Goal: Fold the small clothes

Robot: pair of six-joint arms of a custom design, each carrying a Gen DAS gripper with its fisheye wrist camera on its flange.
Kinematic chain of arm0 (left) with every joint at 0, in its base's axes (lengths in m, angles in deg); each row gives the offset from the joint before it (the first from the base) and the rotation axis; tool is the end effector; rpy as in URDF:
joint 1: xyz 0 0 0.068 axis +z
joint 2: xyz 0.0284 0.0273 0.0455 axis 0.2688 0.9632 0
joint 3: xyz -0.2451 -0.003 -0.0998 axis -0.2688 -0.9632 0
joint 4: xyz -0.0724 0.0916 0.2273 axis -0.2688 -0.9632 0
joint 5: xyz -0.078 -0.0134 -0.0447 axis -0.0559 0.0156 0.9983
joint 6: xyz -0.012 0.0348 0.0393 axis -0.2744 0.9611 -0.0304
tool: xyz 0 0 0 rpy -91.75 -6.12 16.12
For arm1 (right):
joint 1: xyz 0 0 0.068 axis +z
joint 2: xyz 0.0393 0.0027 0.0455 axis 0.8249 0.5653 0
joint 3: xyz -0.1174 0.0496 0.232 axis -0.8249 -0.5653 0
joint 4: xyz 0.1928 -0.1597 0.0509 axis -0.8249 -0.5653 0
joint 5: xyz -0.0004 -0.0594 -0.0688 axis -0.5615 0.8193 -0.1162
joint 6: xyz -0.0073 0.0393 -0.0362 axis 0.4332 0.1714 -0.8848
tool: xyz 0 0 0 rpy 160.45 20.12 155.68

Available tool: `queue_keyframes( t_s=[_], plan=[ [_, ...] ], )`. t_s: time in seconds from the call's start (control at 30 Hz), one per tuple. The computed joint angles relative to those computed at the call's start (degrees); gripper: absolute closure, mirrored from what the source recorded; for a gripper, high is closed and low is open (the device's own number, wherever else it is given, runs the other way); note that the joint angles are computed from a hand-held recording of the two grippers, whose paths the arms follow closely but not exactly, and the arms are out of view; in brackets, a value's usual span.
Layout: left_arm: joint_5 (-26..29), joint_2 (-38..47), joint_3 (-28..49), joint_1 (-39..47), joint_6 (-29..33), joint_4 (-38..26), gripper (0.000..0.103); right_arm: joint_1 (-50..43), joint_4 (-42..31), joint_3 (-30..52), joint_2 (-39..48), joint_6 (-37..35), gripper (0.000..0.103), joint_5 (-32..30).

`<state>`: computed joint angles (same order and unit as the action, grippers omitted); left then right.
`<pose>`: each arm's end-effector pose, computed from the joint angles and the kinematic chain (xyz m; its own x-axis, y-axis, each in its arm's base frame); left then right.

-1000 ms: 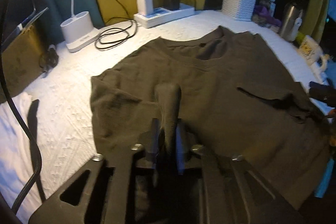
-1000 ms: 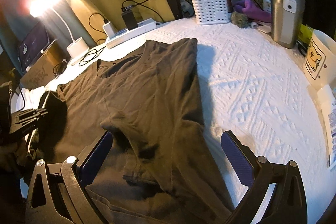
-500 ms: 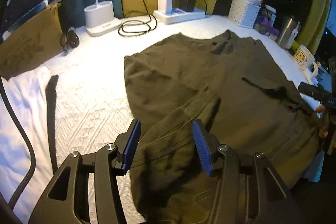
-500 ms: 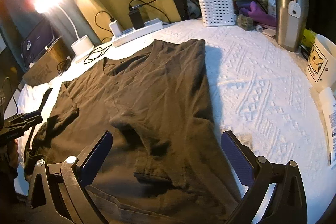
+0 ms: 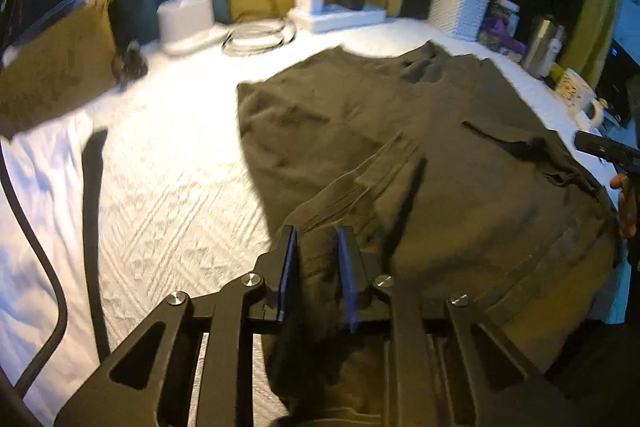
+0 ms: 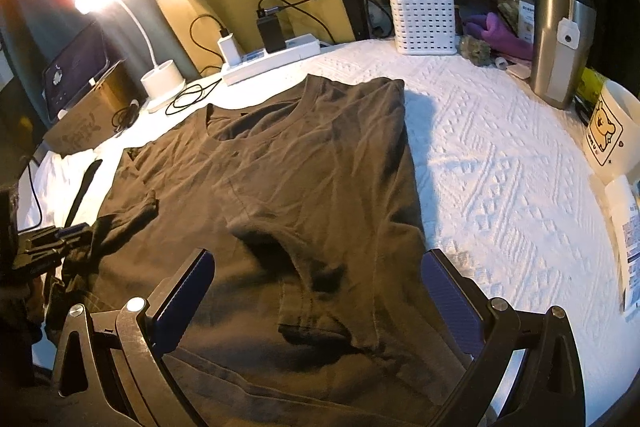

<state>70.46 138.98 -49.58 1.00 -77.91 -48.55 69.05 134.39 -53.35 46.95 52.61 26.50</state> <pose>0.2457 -0.0715 0.0167 -0.7156 0.3410 -0.6096 0.4808 0.8736 -0.0758 0.1894 0.0457 0.0213 -0.7740 0.1571 -0.6133 0.0203 0.9744 0.2239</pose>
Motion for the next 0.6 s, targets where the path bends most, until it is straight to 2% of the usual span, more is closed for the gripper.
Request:
queue_keyframes(
  t_s=[0.07,0.27,0.47,0.53,0.6],
  plan=[
    [1.09,-0.97,-0.41,-0.93,0.45,-0.85,0.099,0.49,0.26,-0.22,-0.13,0.37,0.000,0.27],
    [3.24,-2.82,-2.17,-1.91,0.68,-1.98,0.099,0.94,1.39,-1.44,-0.19,0.57,0.000,0.63],
    [7.41,-9.01,-4.02,0.57,2.59,-8.47,0.097,0.49,2.34,-2.08,0.35,0.75,0.000,0.50],
    [6.31,-9.41,-4.00,1.96,2.48,-8.34,0.092,0.48,2.38,-2.12,0.33,0.69,0.000,0.37],
    [5.07,-8.44,-3.38,3.58,1.81,-7.82,0.061,0.70,2.42,-2.06,0.37,0.63,0.000,0.20]
  ],
)
